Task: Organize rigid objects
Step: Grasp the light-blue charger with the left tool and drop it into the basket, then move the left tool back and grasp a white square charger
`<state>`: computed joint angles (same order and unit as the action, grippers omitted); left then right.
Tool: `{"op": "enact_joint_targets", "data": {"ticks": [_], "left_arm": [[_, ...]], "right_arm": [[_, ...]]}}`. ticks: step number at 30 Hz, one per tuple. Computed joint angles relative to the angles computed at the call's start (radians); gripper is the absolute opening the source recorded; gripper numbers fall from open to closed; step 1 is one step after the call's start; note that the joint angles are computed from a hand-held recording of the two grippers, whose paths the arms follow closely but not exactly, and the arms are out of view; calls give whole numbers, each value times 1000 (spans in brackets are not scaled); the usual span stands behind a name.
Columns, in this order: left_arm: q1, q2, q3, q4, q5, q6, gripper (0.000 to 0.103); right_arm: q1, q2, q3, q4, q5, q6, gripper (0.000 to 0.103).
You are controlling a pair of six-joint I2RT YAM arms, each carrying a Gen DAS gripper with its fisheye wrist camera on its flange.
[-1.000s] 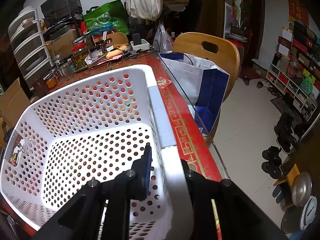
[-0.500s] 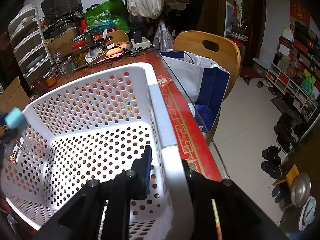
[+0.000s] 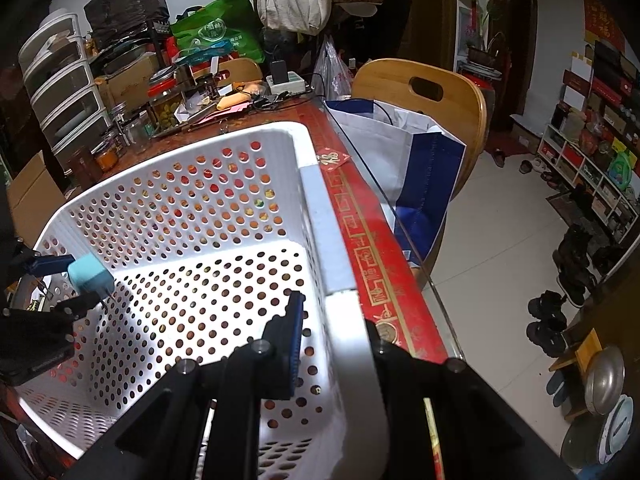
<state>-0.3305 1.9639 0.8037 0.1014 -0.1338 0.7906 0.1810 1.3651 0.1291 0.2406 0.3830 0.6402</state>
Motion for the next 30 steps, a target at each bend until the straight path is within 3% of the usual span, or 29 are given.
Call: {"op": "enact_joint_targets", "data": {"ticks": [4,6,7,9,12,13,14,16,18,23,26,30], "left_arm": [[11,34,39,-40,8,6,45],[29,15,12,5,33,22,70],[48,-6,-5,27,67,23,75],[104,-78,-39,26,169,14,78],[305,-198,-15,-117,451,11,81],[396,-220,7,-159,552,17,85],[487,-222,34,-181,632,23,99],[630,-174,104,-180,706,21,103],[732,-55,224,-179,701,-8,103],[865,364,713,-357,594,-117,101],[895,543,958,-496,576,-123,99],[891,676,1124,-606,578,-111,98]], "right_arm": [[1,-2,1,-5,0,1,16],[2,-4,2,-10,0,3,16],[4,-3,5,-16,2,3,16],[5,1,12,-26,4,5,16],[5,8,24,-42,9,7,16],[8,9,25,-46,12,9,16],[10,11,29,-53,15,11,16],[15,14,32,-58,21,12,16],[17,16,33,-57,26,13,16],[21,16,36,-64,36,17,16],[17,18,44,-75,38,16,16],[10,13,43,-79,31,18,16]]}}
